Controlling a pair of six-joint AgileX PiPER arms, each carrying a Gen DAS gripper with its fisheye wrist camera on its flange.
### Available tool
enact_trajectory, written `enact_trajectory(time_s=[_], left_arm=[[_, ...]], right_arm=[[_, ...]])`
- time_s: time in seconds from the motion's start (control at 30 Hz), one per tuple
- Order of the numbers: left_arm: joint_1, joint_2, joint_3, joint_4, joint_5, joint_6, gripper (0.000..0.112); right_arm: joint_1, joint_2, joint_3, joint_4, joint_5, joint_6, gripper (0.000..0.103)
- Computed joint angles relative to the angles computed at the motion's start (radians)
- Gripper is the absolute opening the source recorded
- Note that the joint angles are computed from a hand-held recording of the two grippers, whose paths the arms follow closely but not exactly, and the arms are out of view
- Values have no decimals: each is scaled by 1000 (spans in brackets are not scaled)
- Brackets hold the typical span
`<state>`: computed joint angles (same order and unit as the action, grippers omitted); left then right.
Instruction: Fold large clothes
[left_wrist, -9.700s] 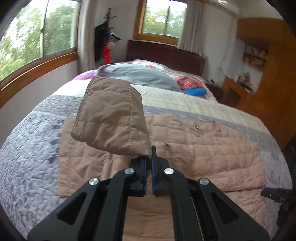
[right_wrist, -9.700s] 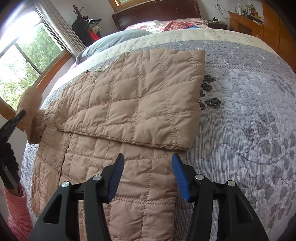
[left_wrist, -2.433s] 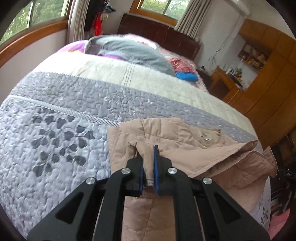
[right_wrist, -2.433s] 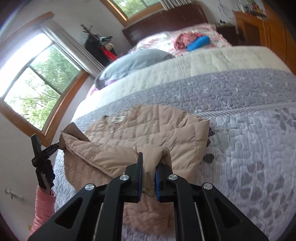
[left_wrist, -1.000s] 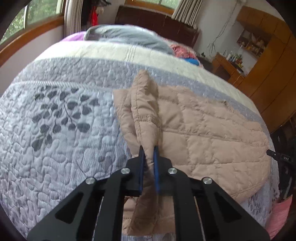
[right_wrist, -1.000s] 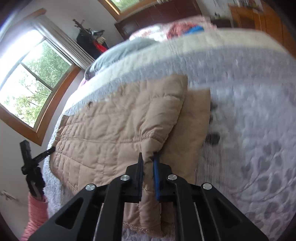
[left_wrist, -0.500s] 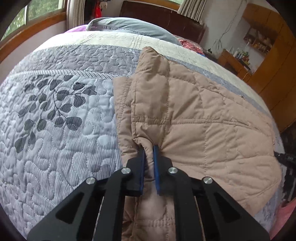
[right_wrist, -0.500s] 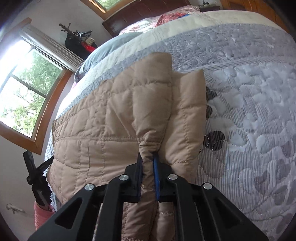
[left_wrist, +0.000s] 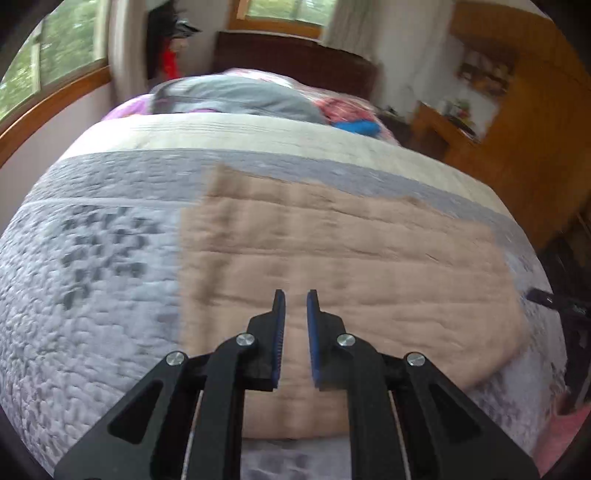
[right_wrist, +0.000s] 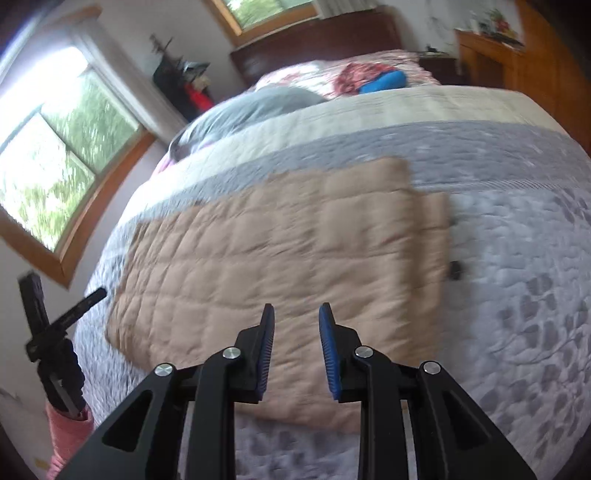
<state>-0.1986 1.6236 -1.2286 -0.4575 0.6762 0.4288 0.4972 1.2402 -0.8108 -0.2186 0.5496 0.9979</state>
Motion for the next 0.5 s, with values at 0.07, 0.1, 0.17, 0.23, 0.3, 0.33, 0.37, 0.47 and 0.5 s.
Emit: enact_trajectory(time_s=[0.07,0.1,0.17,0.23,0.3,0.33,0.37,0.47,0.5], left_arm=[[-92,22,-15,106,4,-113,15],[-146,41,-21,201,-13,-208,15],[-198,72,-27,285,-35,-305,15],[-209,117,-46,260,-22,-305,14],[-220,137,-41,294,-48,-328,13],[-222,145,-37,304,-58,-332,13],[-227,150,-30,316,-68,-336,13],[-240,148,6,335,-102,-344,13],[-239,152,17,332,-114,-333,13]], right_arm=[[77,86,-81,-58,51,75,26],[98,123,-116,-80,79,98,26],[145,184,-167,-138,130,164,26],[162,218,-174,-140,126,186,26],[156,244,-163,-122,94,186,25],[152,254,-162,-120,89,186,25],[146,271,-155,-114,73,192,25],[135,325,-171,-106,52,195,24],[130,337,-169,-105,43,195,24]])
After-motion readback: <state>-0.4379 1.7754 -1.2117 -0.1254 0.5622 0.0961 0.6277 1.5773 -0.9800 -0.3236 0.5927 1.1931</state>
